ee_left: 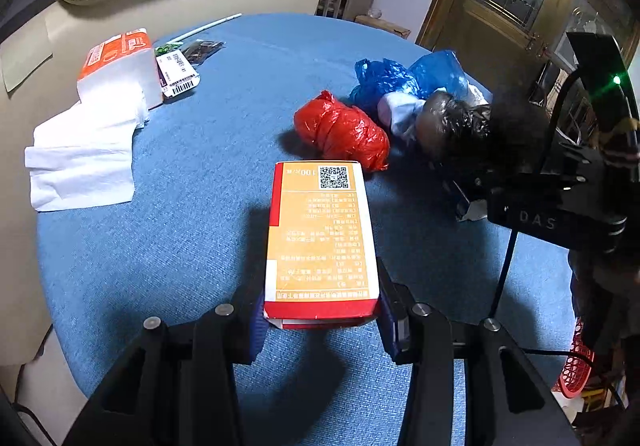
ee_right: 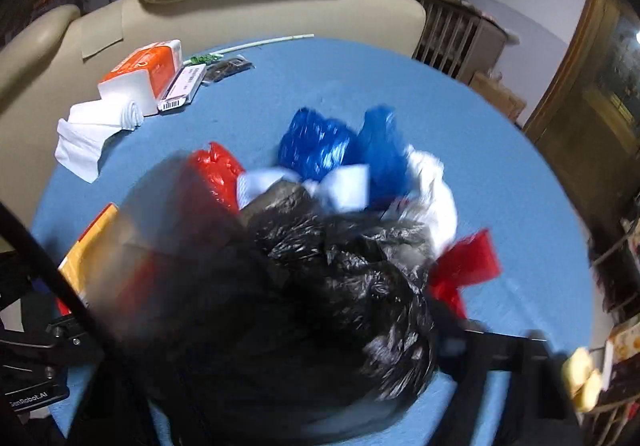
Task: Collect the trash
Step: 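Carry the yellow box and black bag with both tools to the red basket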
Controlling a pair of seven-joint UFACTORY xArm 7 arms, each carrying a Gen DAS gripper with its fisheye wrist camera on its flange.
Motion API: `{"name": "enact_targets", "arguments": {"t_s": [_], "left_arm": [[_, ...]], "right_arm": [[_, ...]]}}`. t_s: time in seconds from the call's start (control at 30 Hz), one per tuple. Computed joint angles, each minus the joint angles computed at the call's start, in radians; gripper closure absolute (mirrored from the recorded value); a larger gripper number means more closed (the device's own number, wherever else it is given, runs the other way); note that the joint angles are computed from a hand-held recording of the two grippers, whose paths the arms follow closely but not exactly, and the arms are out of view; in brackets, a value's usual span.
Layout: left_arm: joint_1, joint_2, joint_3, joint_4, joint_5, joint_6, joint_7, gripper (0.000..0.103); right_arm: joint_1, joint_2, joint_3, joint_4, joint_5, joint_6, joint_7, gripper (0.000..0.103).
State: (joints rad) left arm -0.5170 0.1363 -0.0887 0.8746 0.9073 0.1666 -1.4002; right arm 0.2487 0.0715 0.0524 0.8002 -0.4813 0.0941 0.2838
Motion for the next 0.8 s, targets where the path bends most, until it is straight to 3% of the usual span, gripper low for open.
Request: {"name": "enact_targets", "arguments": {"t_s": [0.07, 0.1, 0.2, 0.4, 0.53, 0.8], "left_arm": [[0.001, -0.002, 0.000, -0.002, -0.001, -0.001, 0.001, 0.056], [0.002, -0.004, 0.000, -0.003, -0.002, -0.002, 0.001, 0.056], [0.003, -0.011, 0.000, -0.005, 0.006, 0.002, -0.007, 0.056], [0.009, -0.044, -0.026, -0.012, 0.037, 0.044, -0.044, 0.056], [0.014, -0.062, -0.057, -0.007, 0.034, 0.083, -0.044, 0.056], [0.001, -0.091, -0.115, 0.014, 0.006, 0.187, -0.035, 0.056]], "right_arm": [[0.043, -0.013, -0.054, -0.009, -0.090, -0.010, 0.099, 0.047], [0.007, -0.020, -0.018, -0.016, -0.082, -0.017, 0.098, 0.048], [-0.009, -0.049, -0.002, -0.036, -0.069, -0.034, 0.102, 0.049], [-0.035, -0.144, 0.044, -0.128, 0.107, -0.099, 0.005, 0.050], [0.052, -0.235, -0.026, -0.210, 0.307, -0.135, -0.131, 0.050], [0.158, -0.436, -0.119, -0.377, 0.479, -0.156, -0.240, 0.050]]}}
